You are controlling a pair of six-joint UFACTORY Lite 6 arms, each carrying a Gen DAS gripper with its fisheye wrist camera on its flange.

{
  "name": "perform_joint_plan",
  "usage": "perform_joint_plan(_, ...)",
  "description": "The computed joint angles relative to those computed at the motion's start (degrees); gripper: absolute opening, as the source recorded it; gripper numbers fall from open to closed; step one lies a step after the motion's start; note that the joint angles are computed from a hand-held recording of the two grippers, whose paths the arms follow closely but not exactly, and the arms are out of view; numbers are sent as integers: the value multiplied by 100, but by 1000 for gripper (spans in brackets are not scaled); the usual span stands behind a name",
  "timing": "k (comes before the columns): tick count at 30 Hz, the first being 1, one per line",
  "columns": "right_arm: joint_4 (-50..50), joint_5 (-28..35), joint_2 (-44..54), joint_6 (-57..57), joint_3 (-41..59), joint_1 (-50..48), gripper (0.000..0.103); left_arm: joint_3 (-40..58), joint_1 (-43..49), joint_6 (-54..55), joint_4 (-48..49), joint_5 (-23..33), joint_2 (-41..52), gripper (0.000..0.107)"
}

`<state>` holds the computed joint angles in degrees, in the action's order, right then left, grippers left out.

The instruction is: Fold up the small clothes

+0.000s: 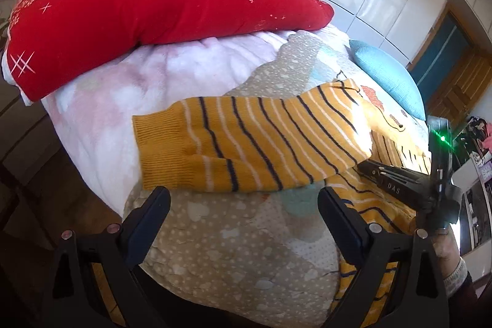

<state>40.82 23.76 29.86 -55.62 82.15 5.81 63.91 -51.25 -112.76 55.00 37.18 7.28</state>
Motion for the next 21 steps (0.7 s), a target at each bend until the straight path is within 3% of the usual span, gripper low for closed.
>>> perform_joint_plan(4,1400,658,-271,-631,92,-1165,8,470,-97,250,-123,25,337,96)
perform_joint_plan(8,1727,970,-666,-528,76,-2904,8,930,-150,561,-301,-36,680,96)
perform_joint_plan(10,1271,693,-665,-78,231,-3737,8,1159,-169,682,-373,-86,867,96)
perform_joint_plan(13,-466,-401,-354,1421,488,-4579,12,1599,-191,982,-599,-134,1262,96)
perform_joint_plan(15,-844,-501,-177,1583,575,-5159,12,1863,-241,1190,-781,-180,1514,96)
perform_joint_plan(17,-357,-133,-199,785,545,-5633,17,2082,-293,1388,-957,-249,1729,96)
perform_joint_plan(18,34,186,-332,185,372,-5825,28,2160,-321,1480,-1049,-296,1815,96)
perform_joint_plan(19,415,681,-442,-414,214,-6026,46,2225,-356,1557,-1136,-339,1895,96)
perform_joint_plan(21,1105,1880,-691,-1574,-337,-6460,59,2247,-457,1618,-1268,-461,1990,96)
